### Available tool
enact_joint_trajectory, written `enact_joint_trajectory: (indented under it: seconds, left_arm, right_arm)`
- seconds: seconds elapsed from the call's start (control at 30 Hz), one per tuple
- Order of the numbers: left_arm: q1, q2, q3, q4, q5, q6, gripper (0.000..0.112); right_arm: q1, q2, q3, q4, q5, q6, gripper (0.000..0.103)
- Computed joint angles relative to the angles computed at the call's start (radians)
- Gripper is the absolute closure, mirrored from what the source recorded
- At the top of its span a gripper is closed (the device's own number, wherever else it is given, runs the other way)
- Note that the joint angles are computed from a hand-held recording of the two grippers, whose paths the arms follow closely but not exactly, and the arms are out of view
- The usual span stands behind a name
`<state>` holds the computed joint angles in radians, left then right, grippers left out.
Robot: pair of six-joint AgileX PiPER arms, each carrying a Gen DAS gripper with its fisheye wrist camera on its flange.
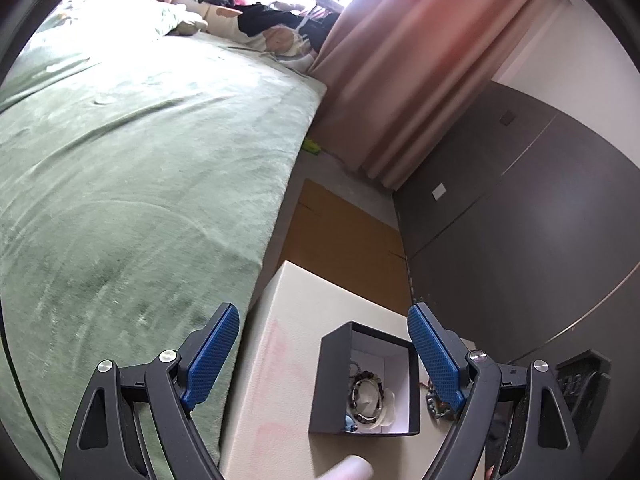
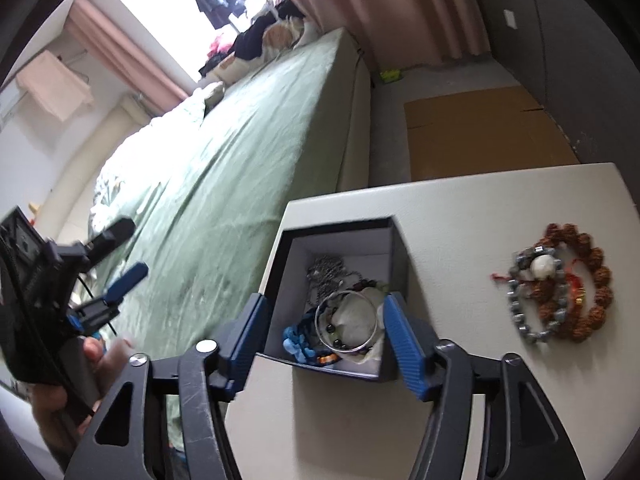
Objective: Organize jewelry
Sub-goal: 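Lower the silver hoop into the black box and open the right gripper, then grasp the grey-green beaded bracelet with the left gripper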
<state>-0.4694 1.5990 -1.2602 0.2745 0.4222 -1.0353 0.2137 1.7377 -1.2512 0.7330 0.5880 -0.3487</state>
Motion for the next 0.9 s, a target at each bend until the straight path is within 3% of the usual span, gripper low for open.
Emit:
enact_joint_trajectory:
  seconds: [0.17, 0.33, 0.6, 0.9]
  left_arm:
    - [-0.056, 0.03, -0.041, 0.067, 0.027, -0.056, 0.026]
    - [-0.121, 0.077, -0.107, 0.091, 0.057, -0.069, 0.026]
    - [-0.233, 0.175, -0.254, 0.09, 0.126, -0.021, 0.026]
    - [-0.326, 0.377, -0.578, -0.038, 0.319, 0.176, 0.026]
  right_arm:
    - [-0.09, -0.083, 0.071, 0.048, 0.011, -0.045, 0.038]
    - [-0.173, -0.15, 0.123, -0.012, 0.02, 0.014, 0.033]
    - [-0.321, -0.193, 0.163, 0.024, 0.097, -0.01, 0.033]
    - [-0.48, -0.21, 0.199, 0.134, 0.168, -0.105, 0.033]
